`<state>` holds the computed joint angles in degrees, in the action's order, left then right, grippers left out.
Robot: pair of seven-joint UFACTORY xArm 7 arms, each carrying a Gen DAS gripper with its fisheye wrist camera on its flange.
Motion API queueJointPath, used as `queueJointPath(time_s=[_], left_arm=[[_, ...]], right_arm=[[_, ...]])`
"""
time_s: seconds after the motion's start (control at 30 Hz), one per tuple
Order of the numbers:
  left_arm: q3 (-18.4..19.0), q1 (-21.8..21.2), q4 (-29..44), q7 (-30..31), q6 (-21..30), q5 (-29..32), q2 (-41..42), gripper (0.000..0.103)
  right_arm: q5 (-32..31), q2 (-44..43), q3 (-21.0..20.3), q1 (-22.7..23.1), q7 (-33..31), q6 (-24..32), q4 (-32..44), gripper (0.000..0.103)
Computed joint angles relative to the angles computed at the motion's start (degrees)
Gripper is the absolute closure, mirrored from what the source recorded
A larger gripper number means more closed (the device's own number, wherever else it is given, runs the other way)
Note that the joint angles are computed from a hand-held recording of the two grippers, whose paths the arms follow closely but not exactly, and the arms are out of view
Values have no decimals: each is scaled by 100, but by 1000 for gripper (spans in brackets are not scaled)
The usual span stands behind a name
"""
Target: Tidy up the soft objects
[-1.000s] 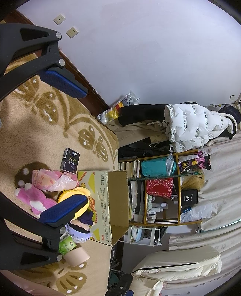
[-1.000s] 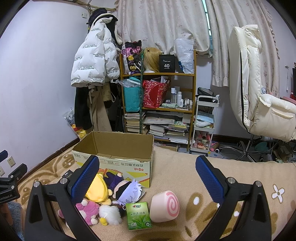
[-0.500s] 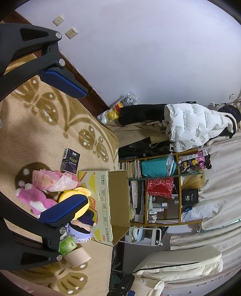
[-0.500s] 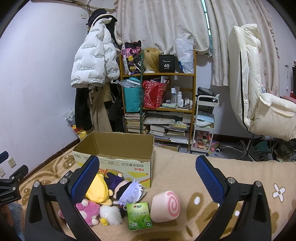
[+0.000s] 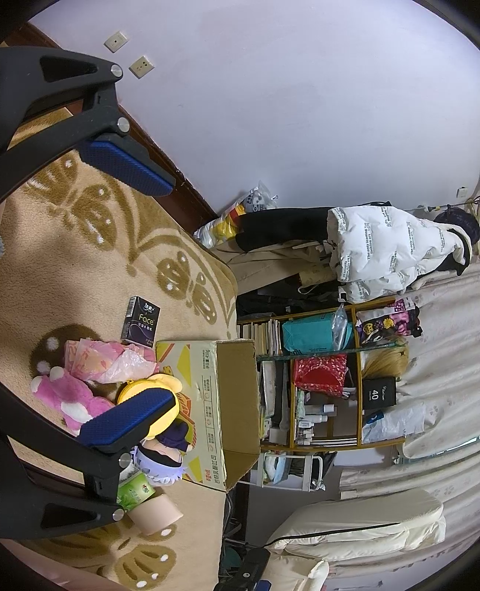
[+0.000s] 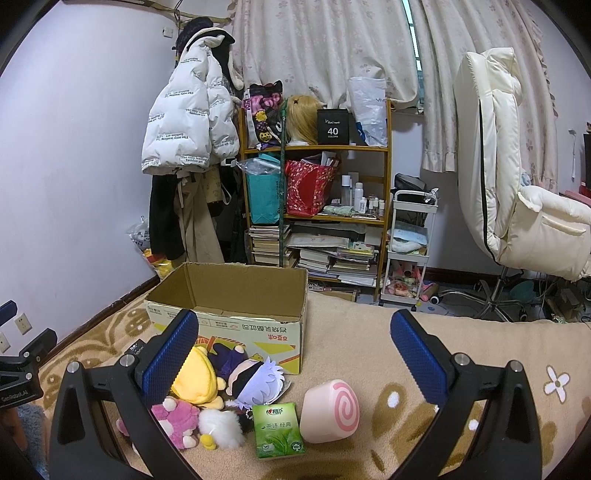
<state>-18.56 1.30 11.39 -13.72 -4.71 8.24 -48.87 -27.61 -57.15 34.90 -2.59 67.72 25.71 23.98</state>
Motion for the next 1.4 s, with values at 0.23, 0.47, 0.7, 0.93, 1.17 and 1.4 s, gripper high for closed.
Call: queueJointPath(time_s=[0.23,0.47,0.7,0.93,1.17,1.4], left_arm=[[-11,3,8,-18,22,15,-7,1],[-16,9,12,-22,23,28,-7,1],[15,30,-31,9,-26,47,30,1],[426,-203,113,323,295,54,219,1],[611,-396,480,559,694,58,667,1],[687,-412,1008,672,893,51,1534,1]], right_arm=[[-7,4,-15,9,1,4,4,0],[-1,6,-18,32,-16,59,47,0],[5,3,-15,41,-5,103,81,0],[66,59,-54,77,7,159,78,0],[328,344,-460,284,-26,301,120,0],[485,1139,-864,280,-222,-78,149,0]])
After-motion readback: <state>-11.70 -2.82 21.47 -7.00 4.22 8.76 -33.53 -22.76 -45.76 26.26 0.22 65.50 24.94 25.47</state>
